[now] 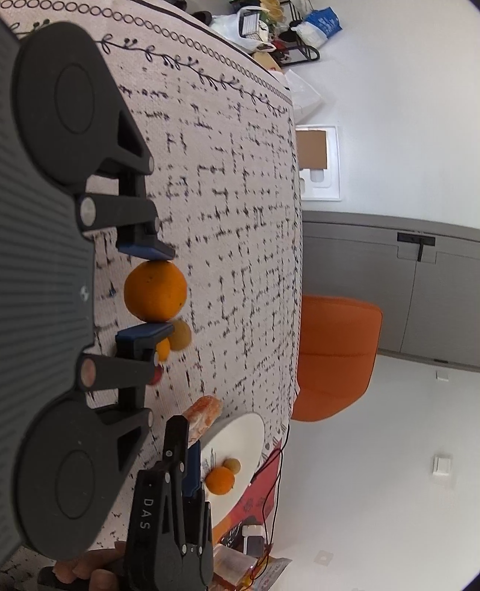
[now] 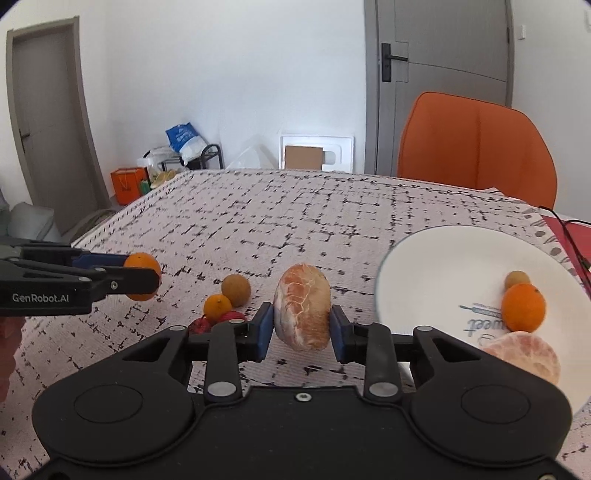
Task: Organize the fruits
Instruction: 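Carry the pomelo segment in the right gripper to the bowl while the left carries the orange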
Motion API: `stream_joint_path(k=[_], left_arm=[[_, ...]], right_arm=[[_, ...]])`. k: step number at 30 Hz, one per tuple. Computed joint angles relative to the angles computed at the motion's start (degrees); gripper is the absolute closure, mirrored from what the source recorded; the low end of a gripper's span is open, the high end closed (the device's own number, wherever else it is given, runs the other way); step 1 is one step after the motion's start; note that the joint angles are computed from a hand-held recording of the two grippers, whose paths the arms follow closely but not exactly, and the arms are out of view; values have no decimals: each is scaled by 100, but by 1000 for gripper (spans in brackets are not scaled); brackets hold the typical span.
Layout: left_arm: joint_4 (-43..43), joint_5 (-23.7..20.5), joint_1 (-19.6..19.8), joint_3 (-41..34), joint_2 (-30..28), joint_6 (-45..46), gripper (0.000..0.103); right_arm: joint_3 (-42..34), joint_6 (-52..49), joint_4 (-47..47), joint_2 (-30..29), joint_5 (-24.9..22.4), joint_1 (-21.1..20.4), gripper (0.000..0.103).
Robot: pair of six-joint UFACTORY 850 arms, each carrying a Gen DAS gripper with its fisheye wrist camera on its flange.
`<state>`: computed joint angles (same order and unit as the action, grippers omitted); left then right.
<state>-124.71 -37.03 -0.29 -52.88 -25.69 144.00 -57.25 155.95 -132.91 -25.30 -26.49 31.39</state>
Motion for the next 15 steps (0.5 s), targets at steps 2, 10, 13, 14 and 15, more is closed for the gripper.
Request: stream_joint_path(k=[2, 10, 13, 14, 15], left_arm=[[-20, -6, -59, 18, 31, 36, 68], [-22, 8, -322, 16, 113, 129, 68], [-18, 7, -417, 2, 135, 155, 68], [-25, 15, -457, -8, 139, 165, 68], [-34, 22, -495, -25, 133, 176, 68]], right_arm=[[100, 46, 6, 91, -88, -20, 73], [492, 249, -72, 428, -352, -163, 73], [618, 252, 4, 515, -452, -211, 73], [666, 262, 31, 548, -487, -230, 73], [711, 272, 67, 574, -524, -241, 73]])
